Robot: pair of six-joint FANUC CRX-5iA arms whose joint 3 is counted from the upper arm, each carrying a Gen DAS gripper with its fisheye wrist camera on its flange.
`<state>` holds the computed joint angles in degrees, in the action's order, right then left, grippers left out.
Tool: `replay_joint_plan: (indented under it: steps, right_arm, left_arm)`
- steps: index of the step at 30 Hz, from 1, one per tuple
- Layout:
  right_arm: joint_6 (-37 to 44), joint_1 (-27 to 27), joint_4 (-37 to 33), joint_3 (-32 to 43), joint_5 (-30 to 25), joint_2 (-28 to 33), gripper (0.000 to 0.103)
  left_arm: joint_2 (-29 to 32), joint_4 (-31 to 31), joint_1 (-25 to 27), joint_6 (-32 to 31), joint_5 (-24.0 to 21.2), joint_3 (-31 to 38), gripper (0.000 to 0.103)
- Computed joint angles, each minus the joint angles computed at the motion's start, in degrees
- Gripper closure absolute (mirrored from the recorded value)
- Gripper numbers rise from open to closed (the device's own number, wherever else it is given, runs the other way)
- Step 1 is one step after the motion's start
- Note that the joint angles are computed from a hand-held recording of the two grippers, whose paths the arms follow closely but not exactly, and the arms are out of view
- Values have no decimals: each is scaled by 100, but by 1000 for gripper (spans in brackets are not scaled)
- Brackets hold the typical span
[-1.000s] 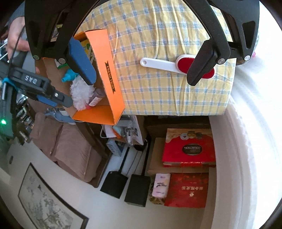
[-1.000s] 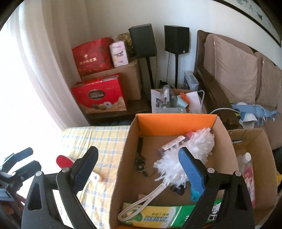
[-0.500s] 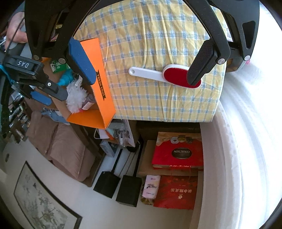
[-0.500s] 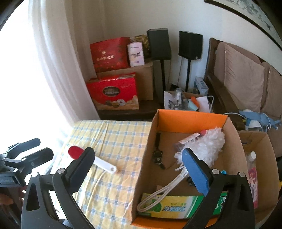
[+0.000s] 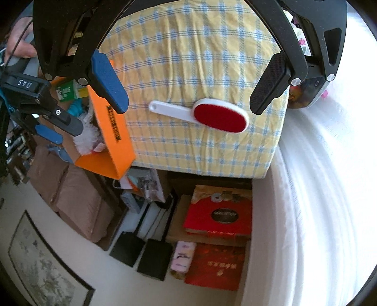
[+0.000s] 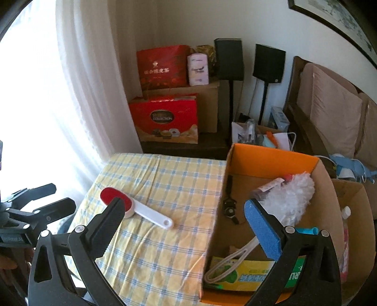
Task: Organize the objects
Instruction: 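Move both grippers from the box to the red lint brush on the table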
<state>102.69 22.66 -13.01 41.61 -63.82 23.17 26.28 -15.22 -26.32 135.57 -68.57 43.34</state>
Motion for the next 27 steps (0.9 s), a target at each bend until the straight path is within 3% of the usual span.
replay_joint_plan:
  steps: [5,14,27]
  right_arm:
    - [150,105,-106,66,-90,146,0]
    - [372,259,-323,169,-238,392,0]
    - [443,464,-235,457,-511,858,0]
  left_arm:
    - [-200,4,166,171,86,-467,0]
    - [-324,502,539,335,647,-1245,0]
    - [0,1162,904,-69,973,-1388,0]
